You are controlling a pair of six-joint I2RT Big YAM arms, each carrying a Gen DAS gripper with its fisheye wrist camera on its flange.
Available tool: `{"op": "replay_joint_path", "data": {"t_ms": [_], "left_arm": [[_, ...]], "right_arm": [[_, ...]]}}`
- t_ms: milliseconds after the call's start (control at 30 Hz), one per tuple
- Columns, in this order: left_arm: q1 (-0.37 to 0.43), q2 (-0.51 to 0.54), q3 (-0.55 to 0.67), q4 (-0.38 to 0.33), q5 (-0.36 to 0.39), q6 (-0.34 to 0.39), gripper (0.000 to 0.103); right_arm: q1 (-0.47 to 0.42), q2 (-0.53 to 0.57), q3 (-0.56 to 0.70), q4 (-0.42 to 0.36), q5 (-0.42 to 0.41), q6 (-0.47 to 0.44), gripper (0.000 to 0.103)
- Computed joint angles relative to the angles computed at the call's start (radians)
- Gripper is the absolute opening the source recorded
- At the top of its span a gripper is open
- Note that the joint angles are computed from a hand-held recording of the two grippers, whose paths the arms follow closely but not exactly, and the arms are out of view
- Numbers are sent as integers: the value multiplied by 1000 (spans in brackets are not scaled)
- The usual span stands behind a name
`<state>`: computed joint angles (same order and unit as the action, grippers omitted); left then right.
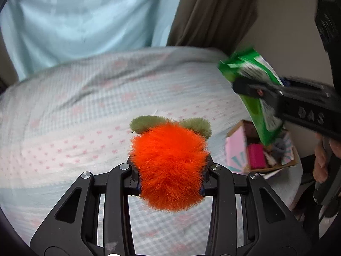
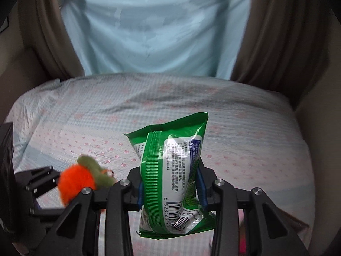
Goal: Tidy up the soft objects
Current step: 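Carry the pompom and green packet into the box and release both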
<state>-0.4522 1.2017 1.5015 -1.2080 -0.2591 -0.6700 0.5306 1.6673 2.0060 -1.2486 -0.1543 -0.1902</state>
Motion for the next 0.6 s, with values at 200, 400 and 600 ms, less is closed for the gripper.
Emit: {"op": "replay_joint_path", "data": {"t_ms": [200,400,600], "left_arm": [[-91,58,204,-120,-68,19,32],[-173,150,377,-180,-94,15,32],[-253,274,525,-203,-105,8,32]], "right_arm": [[-58,-145,-62,-35,37,81,35],[-161,-255,-117,-77,62,135,35],[-316,-314,-159,-102,34,147,35]]}}
